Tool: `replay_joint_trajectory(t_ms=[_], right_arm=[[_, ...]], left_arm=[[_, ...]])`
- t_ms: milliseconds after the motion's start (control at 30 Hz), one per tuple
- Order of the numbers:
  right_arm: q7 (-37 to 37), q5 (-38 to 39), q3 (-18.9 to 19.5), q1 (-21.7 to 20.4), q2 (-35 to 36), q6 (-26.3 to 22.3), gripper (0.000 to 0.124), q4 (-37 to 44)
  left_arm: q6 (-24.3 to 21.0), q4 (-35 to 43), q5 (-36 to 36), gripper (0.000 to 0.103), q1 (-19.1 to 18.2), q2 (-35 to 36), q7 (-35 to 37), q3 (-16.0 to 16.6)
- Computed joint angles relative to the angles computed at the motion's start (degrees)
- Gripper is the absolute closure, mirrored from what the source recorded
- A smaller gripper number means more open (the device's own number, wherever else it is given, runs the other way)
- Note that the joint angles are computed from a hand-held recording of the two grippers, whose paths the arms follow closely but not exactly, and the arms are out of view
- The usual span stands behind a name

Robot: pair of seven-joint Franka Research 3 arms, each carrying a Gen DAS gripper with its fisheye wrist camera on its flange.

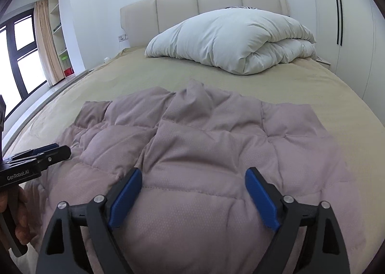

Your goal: Fold large clothes

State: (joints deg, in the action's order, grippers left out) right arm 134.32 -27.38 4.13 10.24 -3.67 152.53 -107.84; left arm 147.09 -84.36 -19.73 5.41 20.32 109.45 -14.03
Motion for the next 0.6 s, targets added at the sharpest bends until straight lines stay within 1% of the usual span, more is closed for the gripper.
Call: replay_joint_trajectory(t_ms=[67, 100, 133, 167, 200, 233, 267, 300, 333, 433, 467, 500, 600], right_arm=[[2.0, 1.3, -0.2, -0.4, -3.6, 3.2, 0.025, -3.4], [2.8, 1.6, 0.1, -1.0, -5.6, 4.2, 0.024, -5.1], [3.7, 1.3, 0.7, -2.0, -7.3, 4.1, 0.022, -6.4], [3.6, 1.3, 1.3, -2.8, -8.6, 3.4, 0.022, -7.2], [2.2, 2.0, 1.4, -3.4, -10.5, 1.4, 0.022, -8.2], [0.9, 3.8, 1.2, -3.8, -11.9, 1.4, 0.022, -9.4], [-0.7, 6.3, 0.5, -3.9, -13.4, 2.0, 0.022, -10.9], [-1.8, 8.5, 0.0, -4.1, -14.8, 2.3, 0.022, -12.3], [-2.5, 10.3, -0.5, -4.5, -16.2, 2.4, 0.022, -13.8], [-3.9, 14.0, -1.0, -6.7, -19.9, 1.1, 0.022, -17.2], [-5.0, 15.7, -1.5, -7.1, -20.7, 0.6, 0.022, -18.0], [-5.4, 17.1, -1.7, -7.8, -21.5, -0.1, 0.022, -18.8], [-5.7, 20.6, -1.5, -10.4, -23.5, -0.8, 0.022, -21.1]], left_arm=[[1.4, -3.7, -2.1, 0.028, 1.7, -3.0, 1.3, 0.1], [2.2, -5.3, -1.2, 0.027, 1.7, -4.4, 0.9, 1.1], [2.9, -6.9, 0.3, 0.027, 1.4, -5.6, 0.2, 2.2], [2.9, -8.0, -0.4, 0.027, 2.0, -6.5, 1.3, 2.2], [2.5, -8.7, -2.3, 0.027, 2.8, -7.1, 2.9, 2.0], [2.0, -9.4, -3.9, 0.027, 3.4, -7.8, 4.1, 2.2], [1.2, -9.7, -5.6, 0.025, 4.0, -8.2, 5.3, 2.4], [0.0, -10.0, -7.5, 0.022, 4.6, -8.5, 6.3, 2.6], [-1.8, -9.5, -9.2, 0.02, 5.1, -8.3, 6.7, 3.0], [-6.6, -8.8, -16.1, 0.018, 7.1, -7.9, 8.3, 3.8], [-8.3, -8.2, -17.7, 0.015, 7.5, -7.6, 8.3, 4.1], [-9.3, -7.5, -18.3, 0.015, 7.6, -7.2, 7.8, 4.5], [-10.2, -7.1, -19.1, 0.015, 7.9, -7.2, 8.5, 5.1]])
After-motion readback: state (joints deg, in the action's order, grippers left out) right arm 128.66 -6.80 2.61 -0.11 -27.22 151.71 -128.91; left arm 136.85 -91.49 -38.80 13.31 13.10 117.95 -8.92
